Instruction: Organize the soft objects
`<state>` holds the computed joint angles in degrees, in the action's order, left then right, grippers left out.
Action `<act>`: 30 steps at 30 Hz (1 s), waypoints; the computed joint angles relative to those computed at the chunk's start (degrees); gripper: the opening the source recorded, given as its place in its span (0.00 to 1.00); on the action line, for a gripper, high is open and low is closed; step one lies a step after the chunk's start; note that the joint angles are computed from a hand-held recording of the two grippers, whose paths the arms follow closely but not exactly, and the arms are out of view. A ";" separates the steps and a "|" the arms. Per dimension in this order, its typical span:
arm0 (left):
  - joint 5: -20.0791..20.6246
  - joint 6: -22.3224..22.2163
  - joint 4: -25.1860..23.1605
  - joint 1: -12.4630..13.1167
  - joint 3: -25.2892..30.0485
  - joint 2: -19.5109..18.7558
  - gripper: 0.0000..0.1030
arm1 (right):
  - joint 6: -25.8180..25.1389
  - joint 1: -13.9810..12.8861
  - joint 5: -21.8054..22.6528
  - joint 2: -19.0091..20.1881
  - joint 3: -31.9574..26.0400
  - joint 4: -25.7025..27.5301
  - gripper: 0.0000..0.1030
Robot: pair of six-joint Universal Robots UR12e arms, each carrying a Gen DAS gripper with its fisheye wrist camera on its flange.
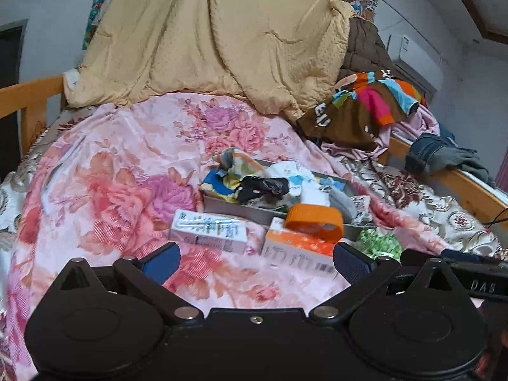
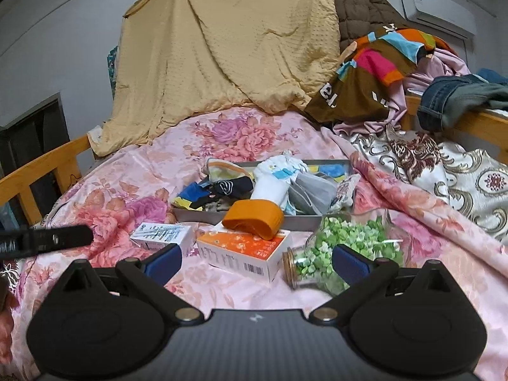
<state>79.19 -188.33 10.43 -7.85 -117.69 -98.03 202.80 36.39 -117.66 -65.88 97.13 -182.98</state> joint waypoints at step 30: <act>10.44 -4.72 -1.21 -2.21 -3.41 0.73 0.99 | -1.45 1.23 0.13 2.37 -0.66 0.44 1.00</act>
<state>89.63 -193.05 9.22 -10.06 -121.10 -97.31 201.35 37.62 -117.53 -63.51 96.47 -182.54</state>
